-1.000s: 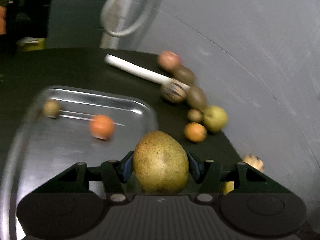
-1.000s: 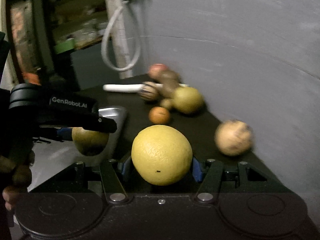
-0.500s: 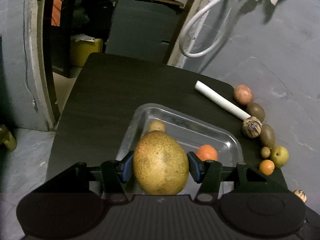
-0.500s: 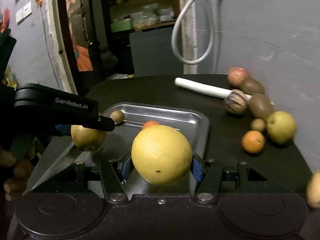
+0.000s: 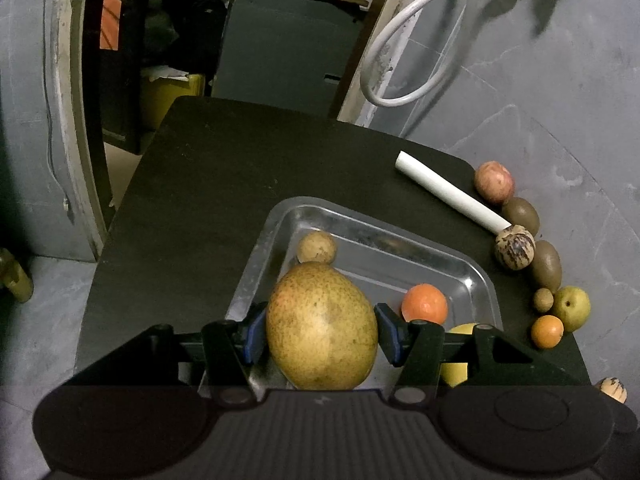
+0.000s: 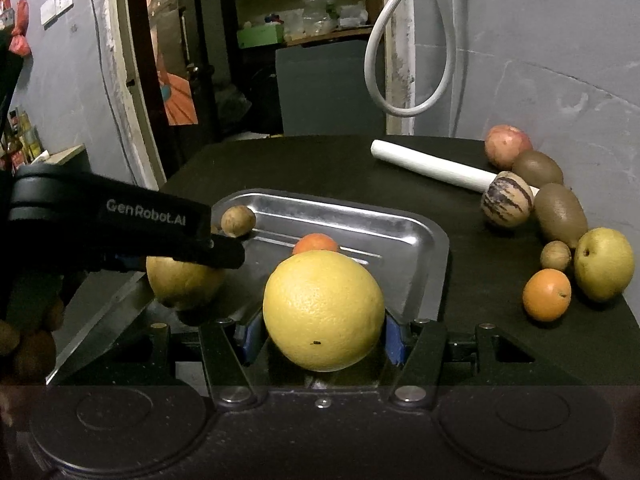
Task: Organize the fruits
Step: 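Lower the pear and grapefruit into the tray and open both tools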
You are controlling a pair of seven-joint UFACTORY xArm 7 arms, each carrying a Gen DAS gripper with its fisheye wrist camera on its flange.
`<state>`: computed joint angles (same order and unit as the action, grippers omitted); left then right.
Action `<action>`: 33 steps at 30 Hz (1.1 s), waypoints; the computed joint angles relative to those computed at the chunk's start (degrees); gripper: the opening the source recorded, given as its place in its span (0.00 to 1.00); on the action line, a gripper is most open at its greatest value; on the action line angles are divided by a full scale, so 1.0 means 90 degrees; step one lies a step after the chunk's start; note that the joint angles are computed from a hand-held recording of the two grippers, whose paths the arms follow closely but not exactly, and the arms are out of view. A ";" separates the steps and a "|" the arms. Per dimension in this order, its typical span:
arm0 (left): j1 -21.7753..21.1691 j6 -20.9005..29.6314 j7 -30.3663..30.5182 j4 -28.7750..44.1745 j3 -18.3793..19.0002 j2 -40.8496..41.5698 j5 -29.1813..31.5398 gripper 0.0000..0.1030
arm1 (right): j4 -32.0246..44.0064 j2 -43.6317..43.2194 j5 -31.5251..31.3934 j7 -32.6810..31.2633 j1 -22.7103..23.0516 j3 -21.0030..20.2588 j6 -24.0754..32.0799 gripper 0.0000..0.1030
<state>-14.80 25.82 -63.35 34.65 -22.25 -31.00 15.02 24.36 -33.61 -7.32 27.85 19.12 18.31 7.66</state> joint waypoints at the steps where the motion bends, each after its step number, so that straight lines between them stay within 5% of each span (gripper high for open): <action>1: -0.0006 -0.0005 -0.0007 -0.0002 0.0006 -0.0001 -0.0010 0.58 | 0.0003 0.0009 0.0001 0.0003 0.0005 0.0000 0.0024 0.57; 9: -0.0059 0.0046 0.0056 0.0026 0.0074 0.0013 -0.0086 0.58 | 0.0031 0.0057 -0.0144 0.0034 -0.0138 0.0136 -0.0004 0.60; 12: -0.0083 0.0112 0.0078 0.0074 0.0108 0.0042 -0.0145 0.59 | 0.0049 0.0008 -0.0177 0.0122 -0.0217 0.0208 0.0021 0.74; 17: -0.0114 0.0026 0.0125 0.0009 0.0129 -0.0158 -0.0200 0.79 | -0.0029 -0.0412 -0.0267 0.0352 -0.0378 0.0387 0.0125 0.87; 24: -0.0312 0.0211 0.0495 -0.0113 0.0263 -0.0774 -0.0432 0.95 | -0.0208 -0.1478 -0.0253 0.0982 -0.0338 0.0632 0.0883 0.98; 33: -0.0732 0.1058 0.1064 -0.0583 0.0300 -0.2124 -0.0852 0.98 | -0.0331 -0.2885 -0.0266 0.1922 0.0088 0.1022 0.2346 0.99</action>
<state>-21.39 35.34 -53.78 29.40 -19.56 -50.12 7.36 21.38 -59.58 -9.71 45.15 19.92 27.51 28.77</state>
